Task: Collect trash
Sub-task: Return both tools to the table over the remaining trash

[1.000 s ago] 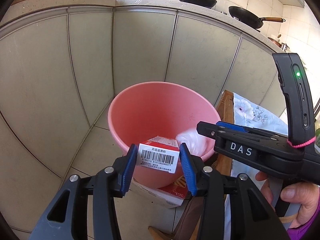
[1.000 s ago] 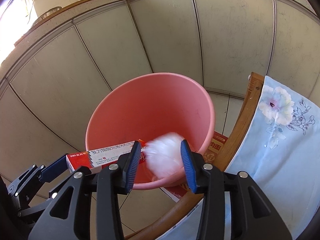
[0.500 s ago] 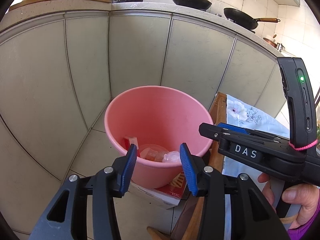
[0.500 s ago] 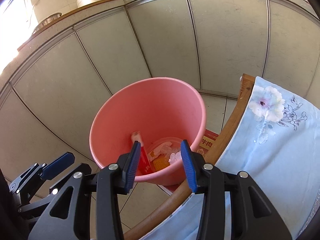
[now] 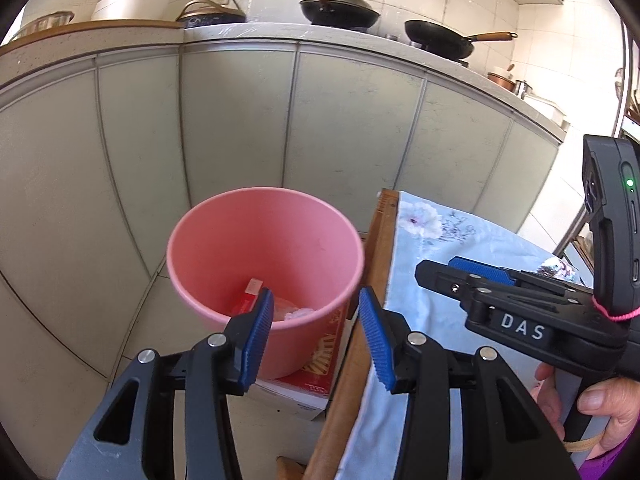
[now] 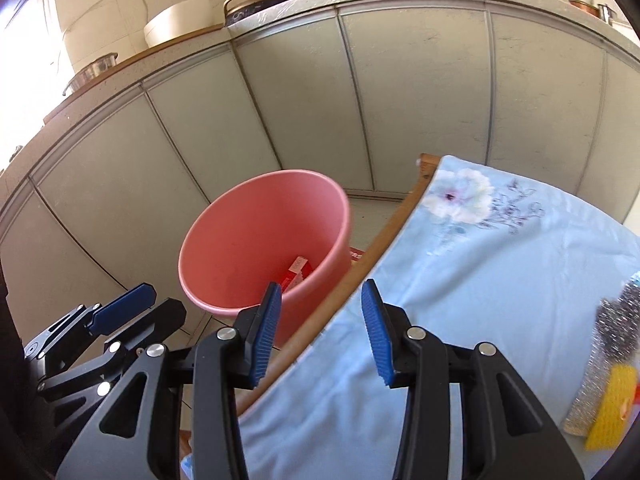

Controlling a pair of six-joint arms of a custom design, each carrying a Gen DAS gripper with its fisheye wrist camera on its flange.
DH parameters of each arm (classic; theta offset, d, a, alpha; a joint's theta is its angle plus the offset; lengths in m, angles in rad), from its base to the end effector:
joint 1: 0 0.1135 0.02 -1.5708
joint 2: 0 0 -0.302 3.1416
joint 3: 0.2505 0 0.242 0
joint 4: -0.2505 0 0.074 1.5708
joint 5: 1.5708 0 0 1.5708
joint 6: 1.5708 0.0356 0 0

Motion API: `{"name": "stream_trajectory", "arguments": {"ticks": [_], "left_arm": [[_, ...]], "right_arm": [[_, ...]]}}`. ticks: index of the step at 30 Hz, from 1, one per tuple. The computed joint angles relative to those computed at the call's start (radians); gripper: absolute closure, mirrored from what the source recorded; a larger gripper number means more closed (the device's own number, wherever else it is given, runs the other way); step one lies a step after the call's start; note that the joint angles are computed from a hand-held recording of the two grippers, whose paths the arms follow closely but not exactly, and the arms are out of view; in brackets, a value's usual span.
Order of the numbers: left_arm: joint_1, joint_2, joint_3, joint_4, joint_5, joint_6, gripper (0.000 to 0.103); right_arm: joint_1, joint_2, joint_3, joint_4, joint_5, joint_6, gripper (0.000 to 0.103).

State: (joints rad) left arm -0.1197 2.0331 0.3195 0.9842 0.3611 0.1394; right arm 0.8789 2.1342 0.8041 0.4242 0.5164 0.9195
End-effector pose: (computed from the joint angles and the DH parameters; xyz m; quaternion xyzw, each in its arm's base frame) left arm 0.2573 -0.0436 0.0717 0.1887 0.8810 -0.1600 0.4034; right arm 0.2433 0.2661 0.0728 0.1019 0.9120 0.0968 0.3853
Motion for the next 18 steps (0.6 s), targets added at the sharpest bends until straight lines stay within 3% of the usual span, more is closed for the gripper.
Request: {"name": "stream_trajectory", "arguments": {"ticks": [10,18], "left_arm": [[-0.124,-0.041,-0.077,0.048,0.031,-0.01,0.059],[-0.243,-0.07,-0.14,0.068,0.076,0.044,0.059]], "right_arm": [[0.12,-0.152,-0.219,-0.047,0.129,0.181,0.061],[0.27,-0.266,-0.362,-0.235,0.271,0.49,0.061]]}}
